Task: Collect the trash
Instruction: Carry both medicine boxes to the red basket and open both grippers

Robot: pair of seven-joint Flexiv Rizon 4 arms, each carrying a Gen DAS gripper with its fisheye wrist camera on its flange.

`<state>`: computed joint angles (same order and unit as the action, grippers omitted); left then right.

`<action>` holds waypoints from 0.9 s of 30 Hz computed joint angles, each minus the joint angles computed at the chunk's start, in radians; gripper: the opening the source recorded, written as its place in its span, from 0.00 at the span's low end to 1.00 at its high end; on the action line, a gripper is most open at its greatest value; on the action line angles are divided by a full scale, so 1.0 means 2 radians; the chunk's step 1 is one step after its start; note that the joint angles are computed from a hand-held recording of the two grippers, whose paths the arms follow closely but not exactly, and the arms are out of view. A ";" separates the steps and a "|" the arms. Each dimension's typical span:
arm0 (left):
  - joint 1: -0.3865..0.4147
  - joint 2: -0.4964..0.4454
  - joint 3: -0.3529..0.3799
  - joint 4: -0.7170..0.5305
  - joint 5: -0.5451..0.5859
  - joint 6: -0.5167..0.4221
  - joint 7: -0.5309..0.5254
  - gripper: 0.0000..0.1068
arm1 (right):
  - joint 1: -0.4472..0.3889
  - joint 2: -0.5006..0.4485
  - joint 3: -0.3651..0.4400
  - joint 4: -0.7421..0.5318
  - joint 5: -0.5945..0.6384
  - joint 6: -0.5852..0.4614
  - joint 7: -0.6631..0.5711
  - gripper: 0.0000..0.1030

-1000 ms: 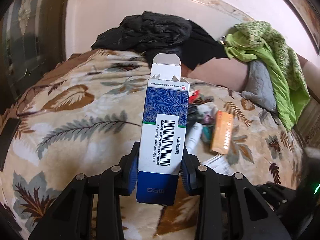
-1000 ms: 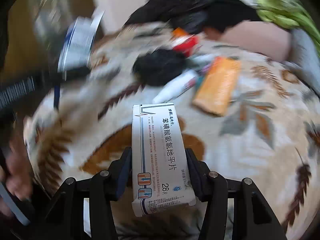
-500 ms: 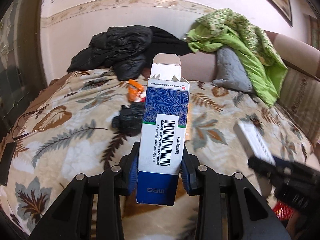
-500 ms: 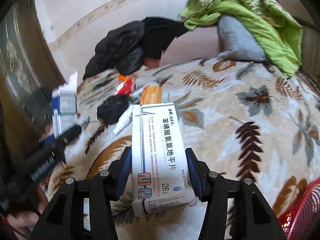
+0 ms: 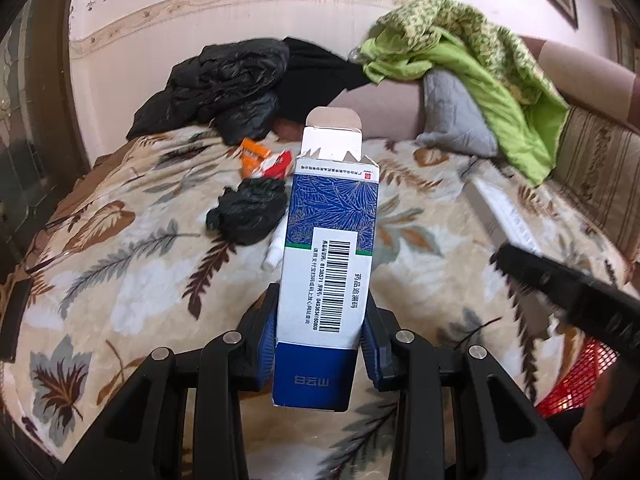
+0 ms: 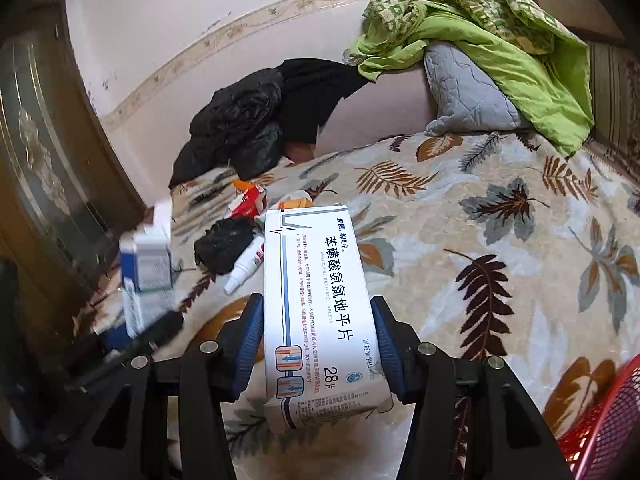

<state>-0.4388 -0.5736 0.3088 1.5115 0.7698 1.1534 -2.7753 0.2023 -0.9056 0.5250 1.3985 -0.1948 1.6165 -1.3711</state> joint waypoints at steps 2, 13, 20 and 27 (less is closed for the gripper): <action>0.005 -0.001 -0.007 -0.002 -0.011 -0.007 0.010 0.33 | 0.004 0.000 -0.006 -0.003 0.001 -0.001 0.002 0.56; -0.007 -0.026 0.004 -0.036 0.032 -0.018 0.002 0.33 | 0.042 0.007 -0.063 -0.008 -0.004 -0.003 0.032 0.56; 0.011 -0.027 0.002 -0.021 0.007 0.024 0.008 0.33 | 0.045 0.005 -0.066 -0.015 -0.002 -0.015 0.034 0.56; 0.021 -0.029 0.005 -0.005 -0.041 0.066 0.039 0.33 | 0.051 0.012 -0.072 -0.009 0.002 -0.015 0.033 0.56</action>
<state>-0.3969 -0.6317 0.3190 1.5011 0.6881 1.2847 -2.6974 0.3049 -0.8822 0.3815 1.3814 -0.1913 1.5874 -1.3052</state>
